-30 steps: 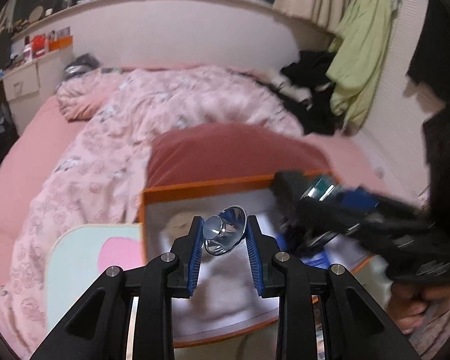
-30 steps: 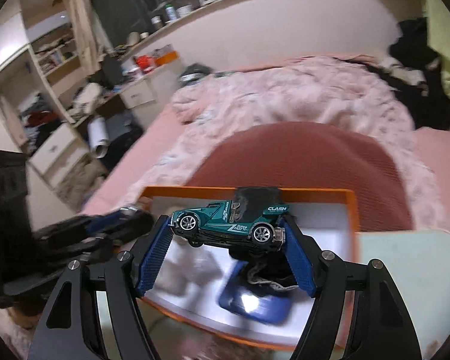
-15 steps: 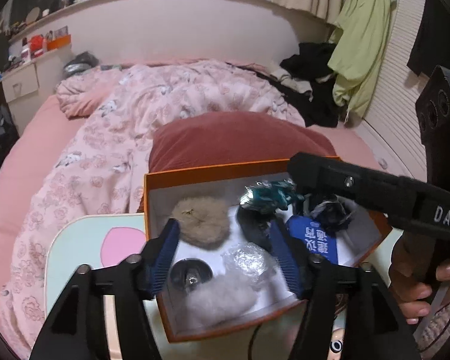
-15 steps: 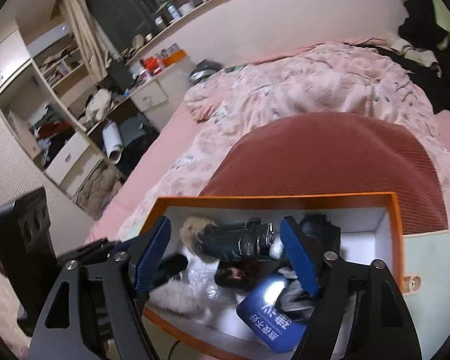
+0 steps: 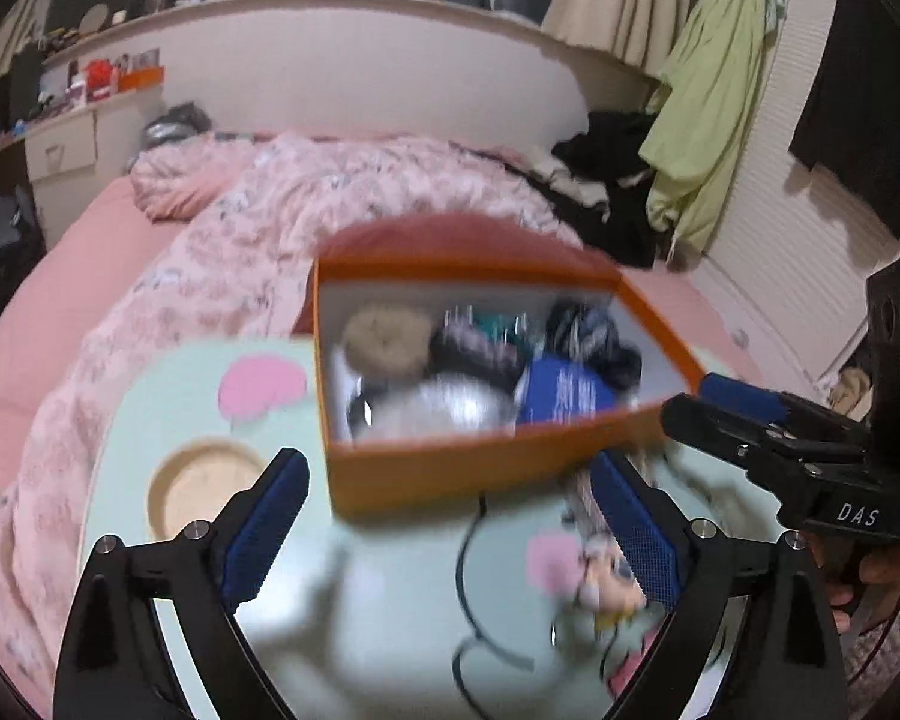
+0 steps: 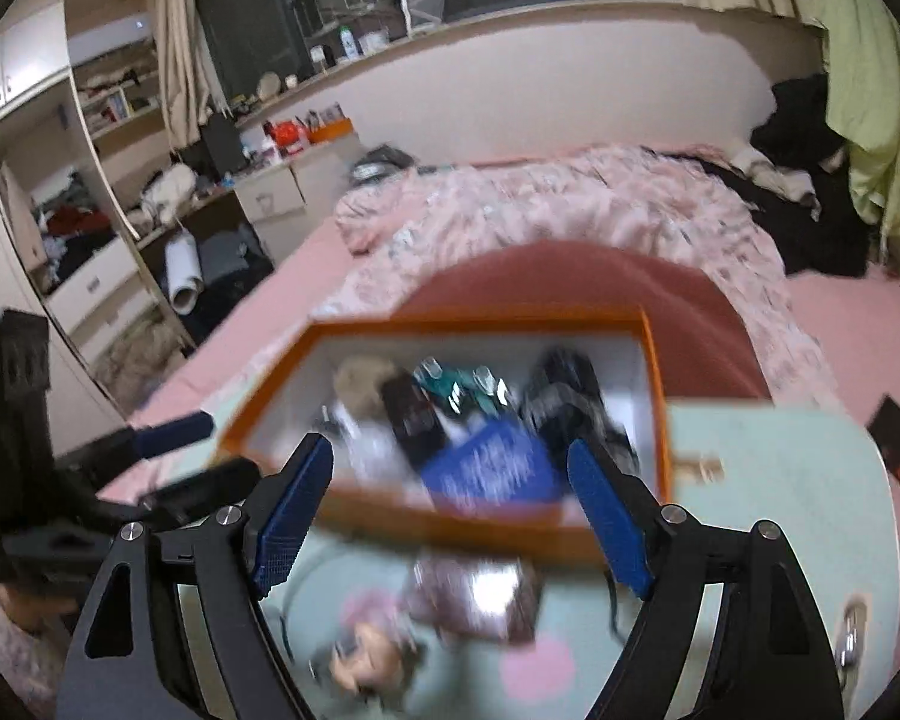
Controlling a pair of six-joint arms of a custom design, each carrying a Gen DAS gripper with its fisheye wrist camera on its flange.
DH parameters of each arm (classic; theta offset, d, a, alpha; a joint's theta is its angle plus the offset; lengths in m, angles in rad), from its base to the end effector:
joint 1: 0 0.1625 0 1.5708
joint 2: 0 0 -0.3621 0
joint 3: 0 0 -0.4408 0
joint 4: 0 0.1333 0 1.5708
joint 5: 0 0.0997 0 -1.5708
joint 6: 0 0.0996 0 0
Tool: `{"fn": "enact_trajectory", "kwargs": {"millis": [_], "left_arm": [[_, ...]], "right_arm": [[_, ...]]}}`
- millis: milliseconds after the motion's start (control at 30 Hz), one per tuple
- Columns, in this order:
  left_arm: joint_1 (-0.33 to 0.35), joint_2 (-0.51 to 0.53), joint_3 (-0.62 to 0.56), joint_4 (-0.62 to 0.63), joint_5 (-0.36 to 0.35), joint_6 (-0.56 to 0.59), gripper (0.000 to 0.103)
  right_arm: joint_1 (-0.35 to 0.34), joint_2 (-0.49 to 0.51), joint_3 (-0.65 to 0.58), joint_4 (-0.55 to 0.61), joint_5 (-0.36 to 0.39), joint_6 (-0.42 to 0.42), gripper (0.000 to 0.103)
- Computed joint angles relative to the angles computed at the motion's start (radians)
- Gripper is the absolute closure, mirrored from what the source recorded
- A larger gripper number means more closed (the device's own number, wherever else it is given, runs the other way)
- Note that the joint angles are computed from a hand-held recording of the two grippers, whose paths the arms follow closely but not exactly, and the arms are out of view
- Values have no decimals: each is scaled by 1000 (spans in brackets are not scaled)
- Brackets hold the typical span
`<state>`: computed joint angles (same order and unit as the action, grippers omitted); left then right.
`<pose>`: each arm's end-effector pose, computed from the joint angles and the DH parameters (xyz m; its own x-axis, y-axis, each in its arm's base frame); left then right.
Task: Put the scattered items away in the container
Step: 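Withdraw both grippers from the box back over the table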
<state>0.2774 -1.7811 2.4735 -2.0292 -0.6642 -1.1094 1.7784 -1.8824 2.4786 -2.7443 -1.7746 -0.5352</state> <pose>-0.2752 -0.2985 0.1524 -0.8347 0.0477 -0.5486 0.4226 0.6942 -0.5826 0.1912 -0.3588 0.2323 -0.7558 -0.4988 0.4242 -0.6489 0.6575 -0.3830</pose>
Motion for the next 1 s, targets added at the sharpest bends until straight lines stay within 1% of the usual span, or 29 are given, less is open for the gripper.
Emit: {"fn": "enact_trajectory", "kwargs": {"millis": [67,133,233,333,400,433,467,567,600,633,667,700,867,1000], "left_arm": [[-27,4,6,59,-30,-45,8],[-60,18,10,119,-58,-91,8],[-102,38,21,170,-97,-149,8],[-114,73,19,187,-137,-175,8],[-110,104,-3,222,-148,-183,8],[-103,120,-17,245,-153,-189,4],[-94,143,-34,270,-158,-195,0],[-87,161,-40,259,-159,-178,0],[-86,163,-40,253,-158,-170,0],[-86,162,-38,250,-157,-167,0],[-87,158,-35,249,-156,-166,0],[-88,155,-32,250,-156,-168,0],[-92,150,-26,251,-157,-173,0],[-92,149,-25,251,-156,-173,0]], "right_arm": [[-12,-54,41,14,-27,-7,21],[-12,-96,70,35,-83,-1,21],[-28,-183,120,55,-109,-24,21],[-41,-244,156,82,-158,-18,21],[-65,-281,177,117,-161,-12,21],[-76,-290,186,125,-167,-15,21],[-82,-292,197,115,-176,-24,21],[-55,-277,212,67,-230,-37,20],[-35,-245,209,36,-269,-38,18],[-11,-198,202,-2,-323,-38,15],[-4,-173,197,-12,-345,-40,7],[-9,-172,196,4,-342,-42,0],[-31,-180,203,1,-327,-71,0],[-34,-190,207,4,-325,-74,0]]}}
